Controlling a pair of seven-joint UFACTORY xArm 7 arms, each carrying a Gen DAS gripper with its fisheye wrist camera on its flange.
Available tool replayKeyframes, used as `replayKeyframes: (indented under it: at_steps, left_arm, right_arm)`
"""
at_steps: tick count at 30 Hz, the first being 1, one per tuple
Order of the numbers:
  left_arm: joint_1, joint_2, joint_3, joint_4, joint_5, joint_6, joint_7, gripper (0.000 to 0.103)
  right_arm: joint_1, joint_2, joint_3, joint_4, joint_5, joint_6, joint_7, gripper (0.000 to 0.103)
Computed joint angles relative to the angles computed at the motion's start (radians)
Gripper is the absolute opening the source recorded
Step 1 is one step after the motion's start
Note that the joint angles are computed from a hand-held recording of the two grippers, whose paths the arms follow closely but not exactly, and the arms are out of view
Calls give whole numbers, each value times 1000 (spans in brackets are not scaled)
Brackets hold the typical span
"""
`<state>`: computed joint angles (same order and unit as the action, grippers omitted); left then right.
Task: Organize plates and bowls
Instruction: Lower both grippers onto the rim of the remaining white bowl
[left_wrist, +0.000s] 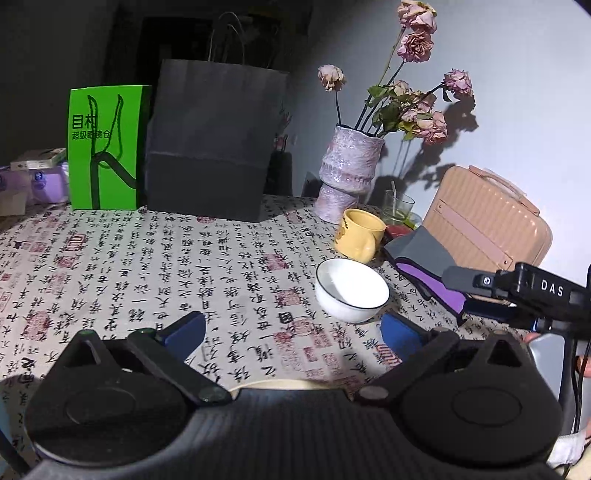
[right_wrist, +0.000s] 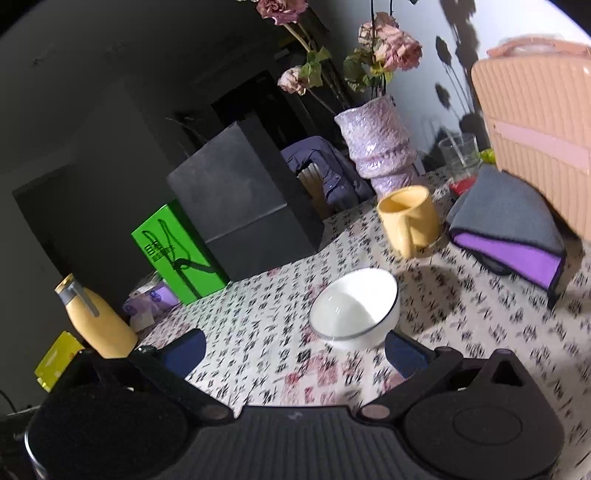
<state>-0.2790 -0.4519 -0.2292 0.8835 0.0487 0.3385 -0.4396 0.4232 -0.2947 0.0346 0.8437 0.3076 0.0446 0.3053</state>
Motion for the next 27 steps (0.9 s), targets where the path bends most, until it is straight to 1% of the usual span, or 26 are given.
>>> replayKeyframes:
  at_steps: [2,6,9,11,16,18,21,23,24,27]
  left_arm:
    - [3,25,-6,29,-2,11,-12,103]
    - [11,76,-21,92,8,41,-49,103]
    - [45,116,-61,146,73,77,-126,103]
    - [46,146,-68,181,104,94,-158,103]
    - [44,215,-74,265,189,135,-250,103]
    - [36,249,-71,307,217,164,-286,103]
    - [18,303,-57,373,259,214,-335,103]
    - [4,338,-45,413,284,245,-370,103]
    - [-6,355,-38,432,291,258,-380,103]
    - [-32,407,-15,484,322,295,-414,103]
  right_arm:
    - [-6,17,-6,34,-13,22,-16,103]
    - [-15,58,-20,109,1,59,-62,103]
    - [-24,99,-23,175,30,80,-109,103]
    - [-38,133,-21,228,54,104,-136,103]
    - [-113,226,20,372,45,189,-150,103]
    - [-142,267,35,434,16,235,-146,103]
    - [-176,334,52,529,-77,310,-96,103]
    - [-187,374,55,577,-141,341,-49,103]
    - [-191,392,57,596,-157,352,-40,103]
    - [-209,437,69,629,-144,368,-57,103]
